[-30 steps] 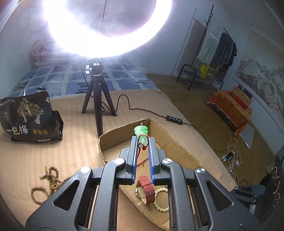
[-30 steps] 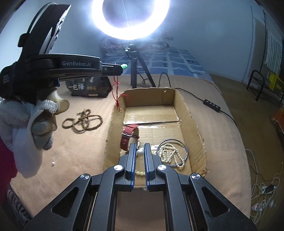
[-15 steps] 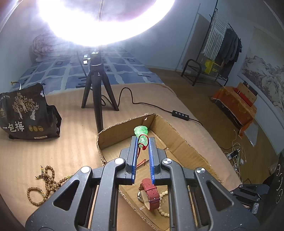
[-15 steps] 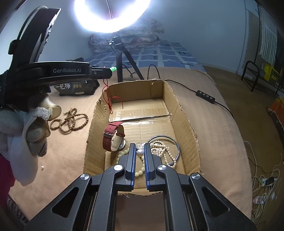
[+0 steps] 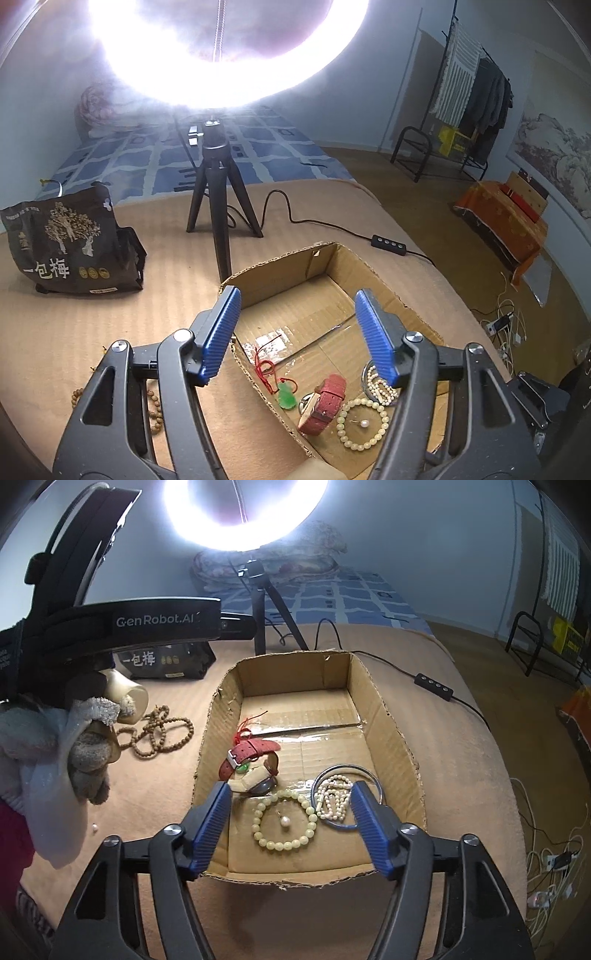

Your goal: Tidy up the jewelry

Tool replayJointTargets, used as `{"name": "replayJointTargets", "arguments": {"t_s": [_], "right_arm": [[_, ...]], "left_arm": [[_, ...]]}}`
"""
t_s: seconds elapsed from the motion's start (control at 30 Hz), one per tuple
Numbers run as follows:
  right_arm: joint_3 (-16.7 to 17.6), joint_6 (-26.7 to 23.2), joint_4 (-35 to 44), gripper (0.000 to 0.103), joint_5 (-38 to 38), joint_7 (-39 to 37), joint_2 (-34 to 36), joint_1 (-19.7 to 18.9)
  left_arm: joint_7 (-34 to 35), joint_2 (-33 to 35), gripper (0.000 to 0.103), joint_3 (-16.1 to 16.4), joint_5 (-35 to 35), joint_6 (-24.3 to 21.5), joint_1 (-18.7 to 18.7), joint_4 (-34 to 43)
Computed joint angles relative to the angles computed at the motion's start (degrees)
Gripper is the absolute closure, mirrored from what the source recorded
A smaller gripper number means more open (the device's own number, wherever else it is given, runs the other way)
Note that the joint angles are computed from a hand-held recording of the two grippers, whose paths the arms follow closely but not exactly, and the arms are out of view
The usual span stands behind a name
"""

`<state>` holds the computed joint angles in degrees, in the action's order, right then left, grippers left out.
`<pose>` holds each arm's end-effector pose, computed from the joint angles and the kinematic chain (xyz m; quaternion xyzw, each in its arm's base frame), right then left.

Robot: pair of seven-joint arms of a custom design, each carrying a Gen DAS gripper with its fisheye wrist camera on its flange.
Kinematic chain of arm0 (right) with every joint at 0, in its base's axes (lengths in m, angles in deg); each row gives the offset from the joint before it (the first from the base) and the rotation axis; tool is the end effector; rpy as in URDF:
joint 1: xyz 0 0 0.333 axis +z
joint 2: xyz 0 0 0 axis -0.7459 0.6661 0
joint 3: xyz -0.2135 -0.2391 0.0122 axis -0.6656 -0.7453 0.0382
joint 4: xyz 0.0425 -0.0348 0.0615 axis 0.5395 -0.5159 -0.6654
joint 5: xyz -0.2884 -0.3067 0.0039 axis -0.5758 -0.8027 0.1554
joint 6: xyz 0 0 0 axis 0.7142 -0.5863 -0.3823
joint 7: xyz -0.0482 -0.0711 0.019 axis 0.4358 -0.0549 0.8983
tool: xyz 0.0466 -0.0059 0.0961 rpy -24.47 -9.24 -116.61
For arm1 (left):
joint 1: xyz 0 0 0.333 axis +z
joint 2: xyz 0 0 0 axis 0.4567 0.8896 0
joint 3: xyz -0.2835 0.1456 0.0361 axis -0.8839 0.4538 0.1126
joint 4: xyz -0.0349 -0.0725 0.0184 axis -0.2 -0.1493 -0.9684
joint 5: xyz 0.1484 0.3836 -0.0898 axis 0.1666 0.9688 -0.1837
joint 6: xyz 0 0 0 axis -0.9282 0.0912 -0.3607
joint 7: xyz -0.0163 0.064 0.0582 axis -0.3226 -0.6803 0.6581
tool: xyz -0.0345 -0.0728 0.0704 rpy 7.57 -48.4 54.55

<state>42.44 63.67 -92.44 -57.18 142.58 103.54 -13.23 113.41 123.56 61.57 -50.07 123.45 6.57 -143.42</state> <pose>0.5616 0.4192 0.4569 -0.6754 0.6475 -0.2172 0.2781 0.7030 -0.4269 0.4742 -0.5053 0.7564 -0.3916 0.1386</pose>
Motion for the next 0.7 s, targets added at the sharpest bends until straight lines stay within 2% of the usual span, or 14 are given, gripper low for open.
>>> {"name": "replayJointTargets", "arguments": {"t_s": [0.1, 0.13, 0.43, 0.7], "right_arm": [[-0.1, -0.3, 0.1, 0.031, -0.9, 0.9, -0.1, 0.4], [-0.1, -0.4, 0.2, 0.031, -0.9, 0.9, -0.2, 0.3], [0.6, -2.7, 0.4, 0.031, -2.1, 1.8, -1.1, 0.6], [1.8, -5.2, 1.0, 0.031, -2.4, 0.7, -2.0, 0.8]], "left_arm": [[-0.1, -0.4, 0.024, -0.2, -0.5, 0.2, 0.3, -0.3], [-0.3, -0.6, 0.023, -0.3, -0.6, 0.4, 0.4, -0.7], [-0.8, -3.2, 0.022, -0.3, -0.8, -0.2, 1.0, -3.0], [-0.9, -7.7, 0.022, 0.0, 0.2, 1.1, 1.5, -8.1]]}}
